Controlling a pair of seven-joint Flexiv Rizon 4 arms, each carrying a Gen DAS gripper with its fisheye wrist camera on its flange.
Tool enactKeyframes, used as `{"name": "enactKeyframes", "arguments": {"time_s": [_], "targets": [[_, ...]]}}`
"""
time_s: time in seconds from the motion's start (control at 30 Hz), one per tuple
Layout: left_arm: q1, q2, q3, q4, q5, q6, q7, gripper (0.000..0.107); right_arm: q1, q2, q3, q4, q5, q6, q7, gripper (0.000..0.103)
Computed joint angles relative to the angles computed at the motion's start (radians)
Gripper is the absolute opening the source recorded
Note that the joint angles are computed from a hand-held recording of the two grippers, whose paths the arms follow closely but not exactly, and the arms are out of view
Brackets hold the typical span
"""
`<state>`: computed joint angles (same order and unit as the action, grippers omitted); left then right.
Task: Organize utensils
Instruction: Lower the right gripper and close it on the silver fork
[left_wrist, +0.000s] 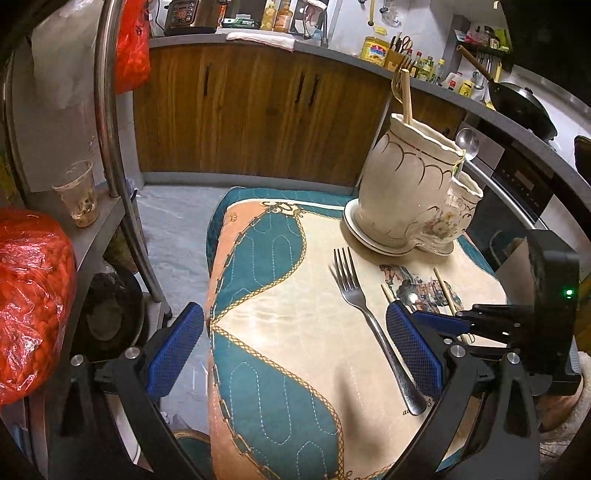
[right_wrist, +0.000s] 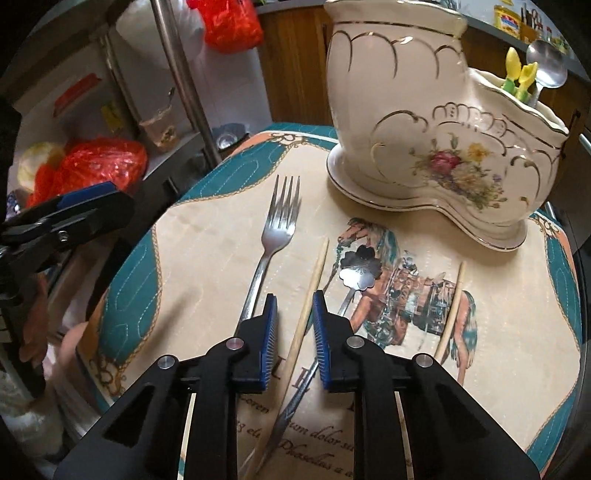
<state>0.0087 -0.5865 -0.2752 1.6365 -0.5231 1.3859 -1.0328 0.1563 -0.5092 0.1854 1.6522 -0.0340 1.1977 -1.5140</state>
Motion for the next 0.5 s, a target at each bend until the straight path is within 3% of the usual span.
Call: {"name": "enactKeyframes", "arguments": {"time_s": [0.2,0.5], "targets": [[0.005,0.001,-0.006,0.003,-0.004,0.0,0.004,0.097,0.019,-0.007,-0.018,-0.007,-0.027,-0.01,0.023,0.021],[-0.019,-0.01,0.016,-0.021,0.021,-0.048,0.007,0.097,-0.037,0.033,0.015,0.019,0.048,0.011,-0.007,0.021]]}}
